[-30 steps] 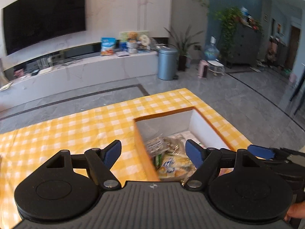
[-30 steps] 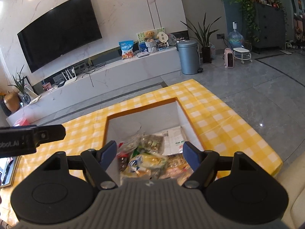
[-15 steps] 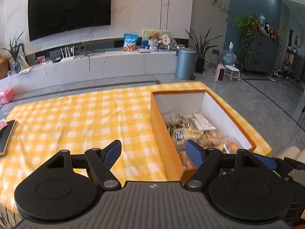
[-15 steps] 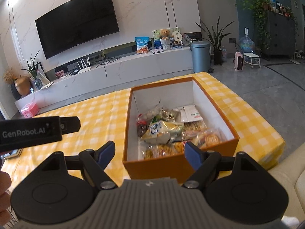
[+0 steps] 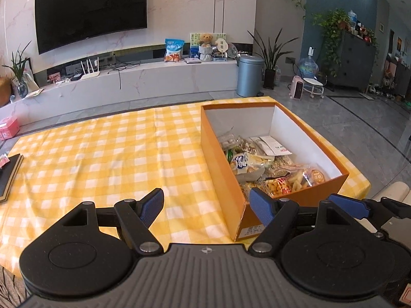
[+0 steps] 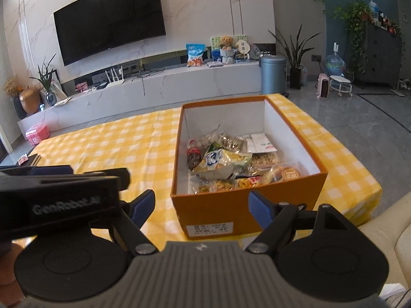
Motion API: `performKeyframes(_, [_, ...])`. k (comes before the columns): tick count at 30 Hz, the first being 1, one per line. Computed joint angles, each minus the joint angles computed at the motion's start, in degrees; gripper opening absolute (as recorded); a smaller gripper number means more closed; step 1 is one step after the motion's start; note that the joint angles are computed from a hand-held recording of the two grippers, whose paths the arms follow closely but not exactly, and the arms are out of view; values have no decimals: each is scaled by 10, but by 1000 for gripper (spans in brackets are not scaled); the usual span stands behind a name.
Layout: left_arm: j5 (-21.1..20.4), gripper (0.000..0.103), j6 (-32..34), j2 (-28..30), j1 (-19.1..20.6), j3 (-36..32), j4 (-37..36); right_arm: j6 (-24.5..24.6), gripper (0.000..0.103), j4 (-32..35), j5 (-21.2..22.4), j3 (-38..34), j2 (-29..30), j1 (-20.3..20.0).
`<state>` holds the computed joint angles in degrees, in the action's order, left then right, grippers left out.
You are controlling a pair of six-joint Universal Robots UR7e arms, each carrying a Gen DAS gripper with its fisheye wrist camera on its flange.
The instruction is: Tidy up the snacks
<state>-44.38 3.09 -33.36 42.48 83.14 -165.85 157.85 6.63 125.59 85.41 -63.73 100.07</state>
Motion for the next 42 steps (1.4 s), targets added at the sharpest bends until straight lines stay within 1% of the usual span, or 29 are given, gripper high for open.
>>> performKeyframes(2, [2, 89, -6, 1, 1, 0, 3, 1, 78, 5, -1, -2, 4, -1])
performKeyframes(8, [5, 89, -22, 1, 3, 3, 13, 0, 78, 10, 14, -10, 15, 0])
performKeyframes(13, [7, 89, -27, 0, 3, 6, 8, -3, 78, 8, 17, -9, 16, -1])
performKeyframes(17, [-1, 89, -35, -4, 4, 10, 8, -4, 77, 8, 18, -9, 16, -1])
performKeyframes(27, [-2, 90, -30, -3, 3, 11, -2, -20, 77, -6, 35, -7, 18, 6])
performKeyframes(28, [-3, 90, -33, -3, 3, 11, 4, -21, 77, -4, 36, -7, 19, 6])
performKeyframes(30, [-3, 90, -39, -5, 3, 10, 11, -20, 73, 1, 34, -9, 19, 6])
performKeyframes(42, [-5, 90, -42, -6, 5, 13, 14, -18, 73, 13, 38, -17, 27, 4])
